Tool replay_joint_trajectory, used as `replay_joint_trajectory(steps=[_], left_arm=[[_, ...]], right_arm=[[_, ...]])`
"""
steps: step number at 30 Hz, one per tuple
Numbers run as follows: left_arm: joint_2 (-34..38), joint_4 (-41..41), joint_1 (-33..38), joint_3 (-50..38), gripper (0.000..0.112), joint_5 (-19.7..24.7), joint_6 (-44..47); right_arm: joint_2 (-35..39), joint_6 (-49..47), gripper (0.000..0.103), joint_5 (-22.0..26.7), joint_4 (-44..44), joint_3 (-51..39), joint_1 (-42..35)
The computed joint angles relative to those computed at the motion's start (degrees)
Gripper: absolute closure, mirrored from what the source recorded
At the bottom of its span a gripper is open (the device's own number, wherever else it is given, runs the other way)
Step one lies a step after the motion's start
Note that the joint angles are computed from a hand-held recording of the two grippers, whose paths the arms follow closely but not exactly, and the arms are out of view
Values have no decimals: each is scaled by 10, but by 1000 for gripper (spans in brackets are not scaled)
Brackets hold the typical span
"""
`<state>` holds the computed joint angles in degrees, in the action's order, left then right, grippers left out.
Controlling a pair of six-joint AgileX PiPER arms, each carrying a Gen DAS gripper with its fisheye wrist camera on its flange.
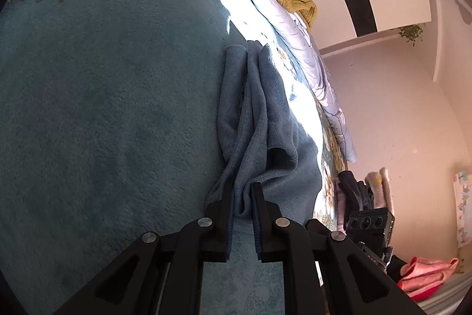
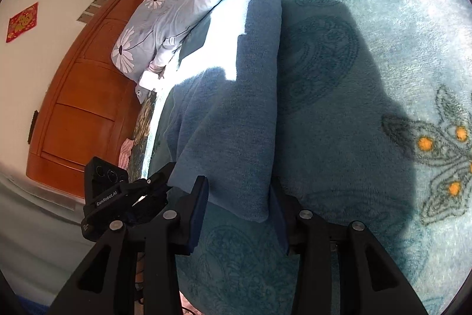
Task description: Fold clothes
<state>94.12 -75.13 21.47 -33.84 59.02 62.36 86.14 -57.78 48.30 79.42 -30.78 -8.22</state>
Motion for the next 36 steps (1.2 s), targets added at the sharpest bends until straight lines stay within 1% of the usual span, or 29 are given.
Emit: replay_joint_trajectory(steps=[1, 4, 5, 6, 8, 12, 17, 20, 23, 26, 28, 29, 33, 36], left_arm=[[-1, 3, 5, -1, 98, 11, -1], [-7, 9, 21, -4, 89, 44, -4], [-11, 12, 26, -6, 81, 54, -8], [-16, 16, 31, -8, 69, 59, -16], [-25, 20, 38, -9, 61, 65, -22], [-35, 24, 36, -13, 58, 73, -28], [-25, 11, -12, -37, 57, 60, -39], [-16, 2, -60, -68, 56, 41, -57], [-6, 0, -113, -109, 56, 13, -88], [9, 1, -152, -145, 56, 7, -110], [14, 4, -181, -163, 56, -5, -123], [19, 11, -194, -175, 56, -12, -137], [46, 31, -236, -220, 56, -43, -179], [63, 35, -251, -230, 56, -56, -201]], right_arm=[[1, -1, 83, 3, 3, 2, -5], [2, -14, 89, 29, 11, 6, -30], [2, -19, 89, 41, 12, 6, -40], [1, -19, 90, 54, 5, 2, -53], [-4, -6, 90, 77, -28, -16, -83], [-7, 44, 90, 129, -144, -96, -159], [34, 77, 90, 187, -245, -219, -243], [70, 92, 90, 195, -288, -276, -269], [111, 107, 90, 185, -318, -312, -284], [141, 104, 90, 180, -321, -311, -296], [138, 82, 86, 177, -306, -292, -308], [135, 76, 86, 184, -301, -287, -314], [86, 66, 82, 184, -310, -262, -335], [54, 43, 76, 202, -294, -226, -367]])
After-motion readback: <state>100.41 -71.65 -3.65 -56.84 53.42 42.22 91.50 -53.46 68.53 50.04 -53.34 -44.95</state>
